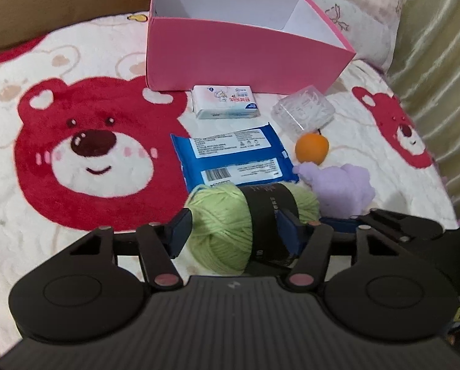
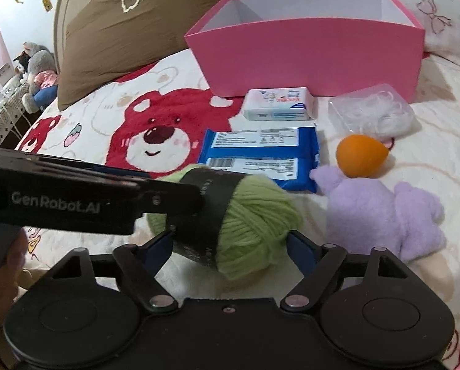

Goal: Organize objects
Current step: 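Close the left tool around the green yarn ball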

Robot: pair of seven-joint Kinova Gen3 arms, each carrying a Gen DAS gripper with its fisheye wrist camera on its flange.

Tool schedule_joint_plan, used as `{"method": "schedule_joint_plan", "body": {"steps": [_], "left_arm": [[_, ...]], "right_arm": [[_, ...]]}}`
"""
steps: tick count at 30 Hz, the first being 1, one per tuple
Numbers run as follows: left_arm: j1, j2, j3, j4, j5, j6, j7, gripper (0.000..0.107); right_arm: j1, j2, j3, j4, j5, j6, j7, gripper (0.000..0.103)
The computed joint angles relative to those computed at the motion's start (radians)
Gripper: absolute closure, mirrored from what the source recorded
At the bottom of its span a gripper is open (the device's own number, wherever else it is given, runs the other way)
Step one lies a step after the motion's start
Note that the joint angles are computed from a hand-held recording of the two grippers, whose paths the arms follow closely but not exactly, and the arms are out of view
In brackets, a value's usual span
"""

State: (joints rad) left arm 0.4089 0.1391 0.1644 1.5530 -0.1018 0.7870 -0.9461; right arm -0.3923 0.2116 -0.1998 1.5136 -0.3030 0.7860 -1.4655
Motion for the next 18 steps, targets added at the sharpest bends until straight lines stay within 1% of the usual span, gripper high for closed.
{"method": "schedule_joint_plan", "body": {"steps": [2, 4, 6, 7, 9, 10, 12, 13, 15, 17, 18], "left_arm": [[-0.004, 0.002, 0.000, 0.012, 0.012, -0.015, -0.002, 0.049], [0.005, 0.000, -0.004, 0.032, -0.004, -0.043, 0.025, 0.049], [-0.004, -0.010, -0.003, 0.064, 0.015, -0.093, 0.022, 0.056], [-0.012, -0.014, 0.000, 0.074, 0.033, -0.110, 0.001, 0.056], [-0.014, -0.009, 0.006, 0.067, 0.039, -0.098, -0.020, 0.057], [-0.012, -0.008, 0.006, 0.066, 0.038, -0.096, -0.020, 0.057], [-0.007, -0.008, 0.003, 0.066, 0.030, -0.099, -0.007, 0.057], [-0.010, -0.007, 0.002, 0.067, 0.038, -0.100, -0.008, 0.057], [-0.022, -0.003, 0.004, 0.073, 0.062, -0.105, -0.037, 0.051], [-0.023, 0.004, 0.004, 0.081, 0.064, -0.113, -0.053, 0.048], [-0.029, 0.004, 0.005, 0.089, 0.080, -0.123, -0.063, 0.047]], "right_arm": [[0.001, 0.009, 0.001, -0.001, -0.007, -0.007, -0.005, 0.020], [0.005, 0.020, 0.000, -0.002, -0.021, -0.014, -0.014, 0.021], [0.005, 0.023, -0.002, 0.001, -0.027, -0.027, -0.022, 0.022], [0.008, 0.023, -0.003, 0.004, -0.033, -0.033, -0.023, 0.022], [0.024, 0.034, -0.010, 0.005, -0.062, -0.028, -0.010, 0.022], [0.029, 0.046, -0.012, -0.008, -0.067, -0.010, 0.000, 0.022], [0.039, 0.052, -0.012, -0.006, -0.088, -0.011, 0.002, 0.023], [0.038, 0.050, -0.012, -0.002, -0.090, -0.016, -0.001, 0.023], [0.021, 0.042, -0.010, 0.007, -0.065, -0.030, -0.009, 0.023], [0.012, 0.037, -0.011, 0.015, -0.050, -0.042, -0.005, 0.023], [0.008, 0.038, -0.010, 0.014, -0.042, -0.044, -0.007, 0.023]]}}
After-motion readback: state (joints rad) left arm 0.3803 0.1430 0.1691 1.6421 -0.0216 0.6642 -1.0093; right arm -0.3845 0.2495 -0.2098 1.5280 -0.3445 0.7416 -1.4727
